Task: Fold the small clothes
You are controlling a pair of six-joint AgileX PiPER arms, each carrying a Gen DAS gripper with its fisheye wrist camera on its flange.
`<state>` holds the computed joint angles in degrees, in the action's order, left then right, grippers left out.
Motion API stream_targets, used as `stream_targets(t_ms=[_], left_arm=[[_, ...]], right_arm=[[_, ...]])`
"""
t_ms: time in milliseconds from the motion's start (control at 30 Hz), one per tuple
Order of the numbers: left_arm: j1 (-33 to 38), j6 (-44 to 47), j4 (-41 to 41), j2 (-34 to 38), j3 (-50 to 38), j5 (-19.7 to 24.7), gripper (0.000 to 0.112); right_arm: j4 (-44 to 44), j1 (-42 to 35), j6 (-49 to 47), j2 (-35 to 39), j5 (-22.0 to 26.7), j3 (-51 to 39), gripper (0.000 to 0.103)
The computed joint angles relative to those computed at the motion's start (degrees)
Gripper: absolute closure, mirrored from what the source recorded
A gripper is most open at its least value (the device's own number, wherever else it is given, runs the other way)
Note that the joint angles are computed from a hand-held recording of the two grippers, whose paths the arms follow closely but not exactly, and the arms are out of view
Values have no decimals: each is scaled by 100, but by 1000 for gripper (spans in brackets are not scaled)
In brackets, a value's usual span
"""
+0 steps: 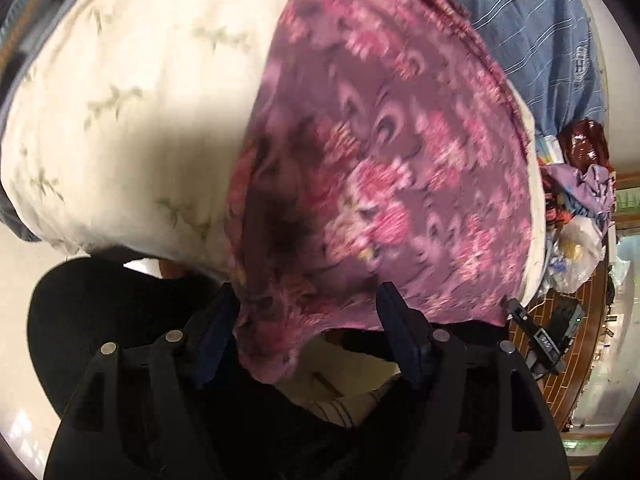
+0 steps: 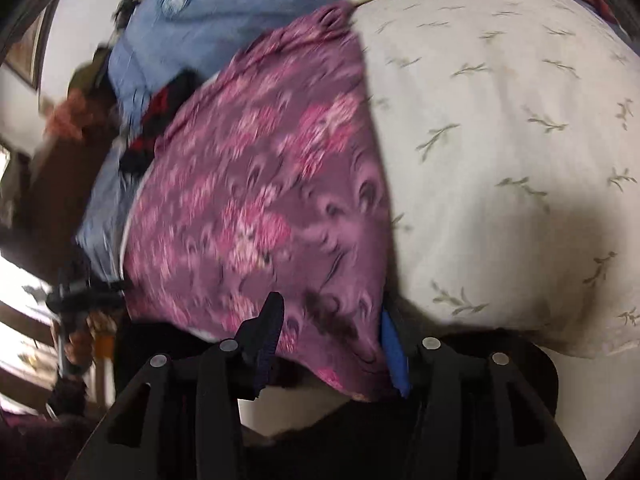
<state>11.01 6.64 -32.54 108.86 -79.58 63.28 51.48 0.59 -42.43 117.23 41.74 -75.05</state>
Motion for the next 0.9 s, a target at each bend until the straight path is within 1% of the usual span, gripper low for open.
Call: stream_targets(t_ms=[67,100,133,167,200,233,300,433,567,700,767,833,900], left_arm=[[17,2,-67,66,92,-26,44],[31,47,-127,74,140,-41,50],[24,115,-174,55,188,-79,58],[27,210,-233,52,202,-45,79],[37,338,-331,61,212,25,97],[22,403,-380,35,222,78,101],[-22,465,-342,-105,252,69,105],[203,1005,-970,-473,371,267,105],[364,1076,-1347,-590,57,382,105],[410,781,-1561,-257,-716,446,105],[411,512,-1484,26,-1277,468,105],[426,241,-1537,362,-1822,514,105],[412,-49,-1503,679,-2404,534,105]], right_arm=[[-266,34,121,77,161,-133,55],[-471,80,186,82,171,-164,58],[-733,150,257,51,123,-167,68],[-952,202,325,19,89,-168,90],[-1099,230,370,25,122,-201,99],[-1091,213,338,20,171,-193,98],[-785,99,99,-78,296,-89,98],[681,-386,-841,-341,891,219,98],[1756,-622,-1230,-410,1332,246,98],[2323,-655,-1169,-180,1424,-150,98],[2575,-565,-1071,1,1343,-487,98],[2693,-517,-921,208,1310,-864,98],[2736,-383,-703,454,1176,-1346,98]])
